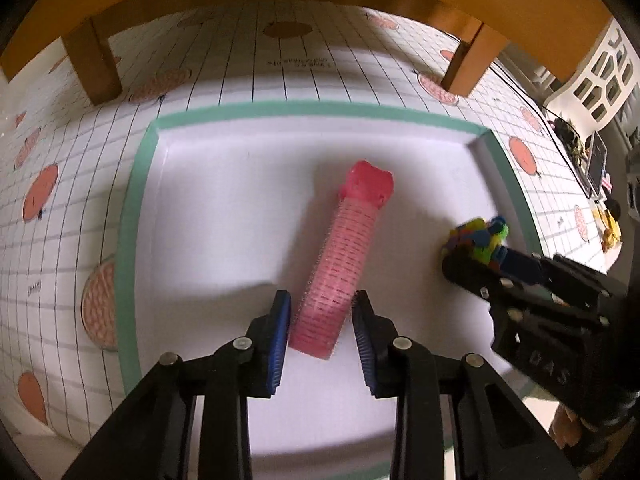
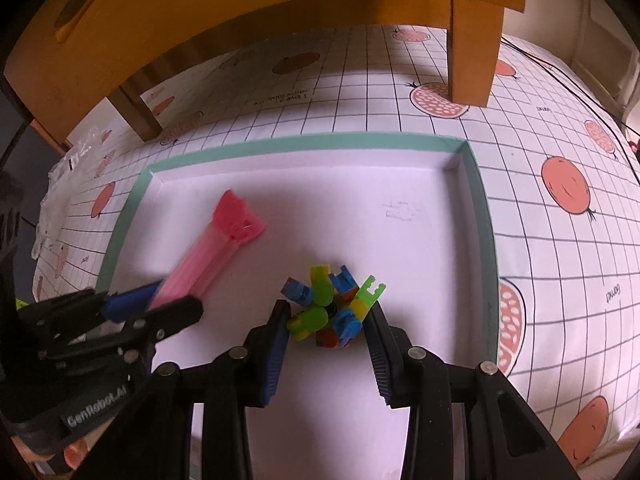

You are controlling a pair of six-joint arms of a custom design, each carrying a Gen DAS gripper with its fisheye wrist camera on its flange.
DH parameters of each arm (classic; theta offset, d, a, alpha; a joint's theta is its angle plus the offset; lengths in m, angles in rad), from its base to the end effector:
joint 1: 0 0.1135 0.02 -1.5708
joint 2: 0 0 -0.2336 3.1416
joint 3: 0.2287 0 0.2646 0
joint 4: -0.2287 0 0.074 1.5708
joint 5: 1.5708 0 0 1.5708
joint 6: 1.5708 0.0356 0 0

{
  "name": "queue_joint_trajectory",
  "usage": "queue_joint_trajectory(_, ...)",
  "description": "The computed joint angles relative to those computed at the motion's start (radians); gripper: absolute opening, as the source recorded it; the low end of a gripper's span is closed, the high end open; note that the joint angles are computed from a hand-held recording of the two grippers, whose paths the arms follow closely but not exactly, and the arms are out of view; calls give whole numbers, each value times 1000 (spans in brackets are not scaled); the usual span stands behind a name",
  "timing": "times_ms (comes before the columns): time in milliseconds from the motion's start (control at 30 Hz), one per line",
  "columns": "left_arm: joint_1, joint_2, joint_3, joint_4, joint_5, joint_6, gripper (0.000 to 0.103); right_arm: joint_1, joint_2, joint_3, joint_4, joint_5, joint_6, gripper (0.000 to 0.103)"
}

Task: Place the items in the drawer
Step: 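Grasp the pink hair roller with the left tool while the right tool grasps the block cluster, then lift the hair roller and block cluster and carry them to the drawer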

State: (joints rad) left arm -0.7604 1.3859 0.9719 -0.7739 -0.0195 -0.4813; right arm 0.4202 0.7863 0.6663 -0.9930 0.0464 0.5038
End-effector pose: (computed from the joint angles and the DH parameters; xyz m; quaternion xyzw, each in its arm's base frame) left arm 0.2020 -0.1911 0.1927 0.1347 0.9724 -0.1029 0.1603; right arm 0.1526 0.0664 0.2093 0.0460 0.9726 0.0809 0.2131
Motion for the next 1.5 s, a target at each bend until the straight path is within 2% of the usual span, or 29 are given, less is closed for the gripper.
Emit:
queue_joint_trajectory(333,-12,-9,7,-15,-14,5,34,29,-25,-2,-37,5,28,40)
queue_joint_trajectory(400,-16,-1,13,-9,-22,8,36,23,-26,-3,-36,1,25,40)
queue_joint_trajectory(467,-17,3,17,0,-21,7,43,24,-27,-3,-35,1,26,40)
queue_joint_trajectory(800,-13,25,23,47,-39,28,43,24,-26,-1,-35,1,25,40)
queue_joint_trajectory(867,-11,25,21,52,-34,37,34,25,-25,-1,-34,1,26,40)
queue_joint_trajectory(967,-19,23,21,49,-36,42,27,23,-25,-1,-35,0,23,40)
queue_joint_trajectory(1267,-28,-50,13,27,-40,48,25,6,-29,20,-59,-14,8,40)
queue_joint_trajectory(1500,-48,-156,17,-2,-60,28,25,56,-89,98,-123,29,27,40)
